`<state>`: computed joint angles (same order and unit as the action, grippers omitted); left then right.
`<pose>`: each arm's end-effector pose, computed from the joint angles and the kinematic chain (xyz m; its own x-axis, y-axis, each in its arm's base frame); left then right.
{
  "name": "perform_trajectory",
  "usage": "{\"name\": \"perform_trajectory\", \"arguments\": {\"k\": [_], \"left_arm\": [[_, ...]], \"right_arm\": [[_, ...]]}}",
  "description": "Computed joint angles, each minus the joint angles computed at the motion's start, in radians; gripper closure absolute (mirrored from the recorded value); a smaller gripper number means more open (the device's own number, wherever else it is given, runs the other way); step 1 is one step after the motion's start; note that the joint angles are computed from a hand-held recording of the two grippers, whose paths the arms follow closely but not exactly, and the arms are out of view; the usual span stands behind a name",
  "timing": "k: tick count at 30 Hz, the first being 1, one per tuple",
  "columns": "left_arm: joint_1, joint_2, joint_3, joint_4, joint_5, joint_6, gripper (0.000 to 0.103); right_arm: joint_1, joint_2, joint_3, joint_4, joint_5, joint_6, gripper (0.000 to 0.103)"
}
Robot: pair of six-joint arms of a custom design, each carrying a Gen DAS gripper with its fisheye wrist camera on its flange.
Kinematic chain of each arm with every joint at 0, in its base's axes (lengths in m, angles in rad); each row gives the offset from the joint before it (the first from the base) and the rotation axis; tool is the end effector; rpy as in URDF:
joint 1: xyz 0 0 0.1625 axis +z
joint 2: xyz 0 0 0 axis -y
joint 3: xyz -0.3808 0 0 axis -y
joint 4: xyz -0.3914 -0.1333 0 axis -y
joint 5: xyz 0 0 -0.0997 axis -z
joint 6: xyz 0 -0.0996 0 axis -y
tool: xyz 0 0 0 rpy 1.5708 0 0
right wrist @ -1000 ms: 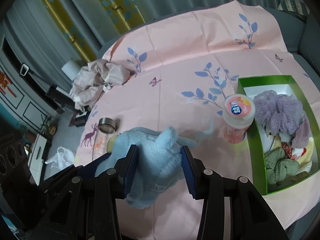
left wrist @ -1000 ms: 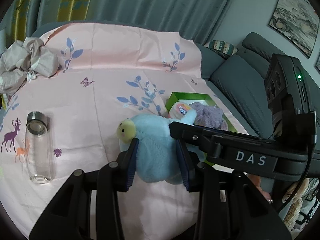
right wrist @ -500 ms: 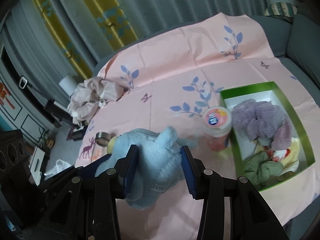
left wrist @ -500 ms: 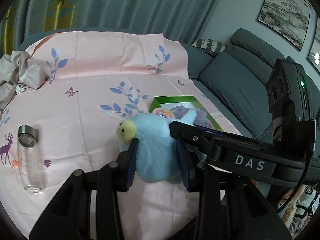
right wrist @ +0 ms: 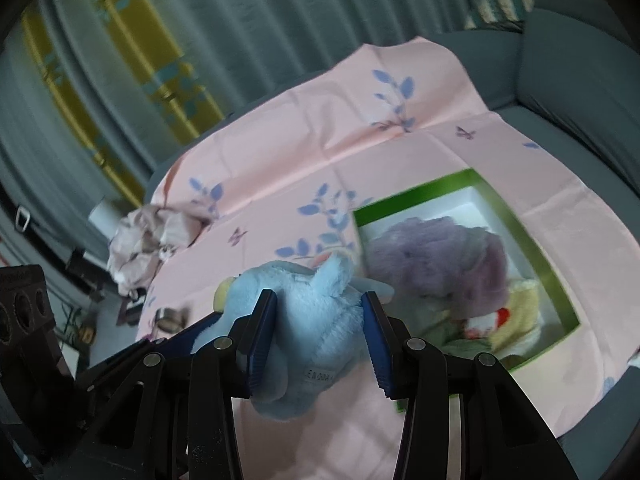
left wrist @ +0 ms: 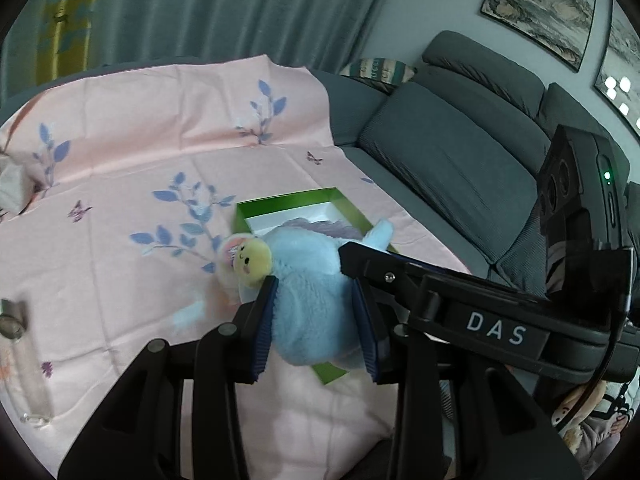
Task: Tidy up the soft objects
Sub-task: 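Carry the plush elephant over the green box with the right gripper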
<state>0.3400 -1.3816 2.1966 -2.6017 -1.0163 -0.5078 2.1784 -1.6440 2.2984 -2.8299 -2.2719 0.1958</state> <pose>-0.3676 -0.3270 0.1903 -0.7884 0.5091 -0.3452 0.6151 0.6561 -0.4373 0.2896 -0.2955 0.2981 -0.9121 -0.0012 0.4099 -0.2979 0.6888 -0.6609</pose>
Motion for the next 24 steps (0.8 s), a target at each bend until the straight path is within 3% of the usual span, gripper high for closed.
{"name": "perform_trajectory", "arguments": {"k": [10, 18, 24], "left_arm": [[0.058, 0.204, -0.142, -0.086, -0.107, 0.083, 0.069], [0.083, 0.318, -0.192, -0.090, -0.145, 0.065, 0.069], [0.076, 0.373, -0.216, -0.079, -0.119, 0.053, 0.069]], "right_arm": [[-0.098, -0.083, -0.013, 0.000, -0.020, -0.020, 0.057], [-0.241, -0.167, 0.022, 0.030, 0.072, -0.011, 0.057], [-0.308, -0.195, 0.025, 0.079, 0.101, 0.007, 0.057]]}}
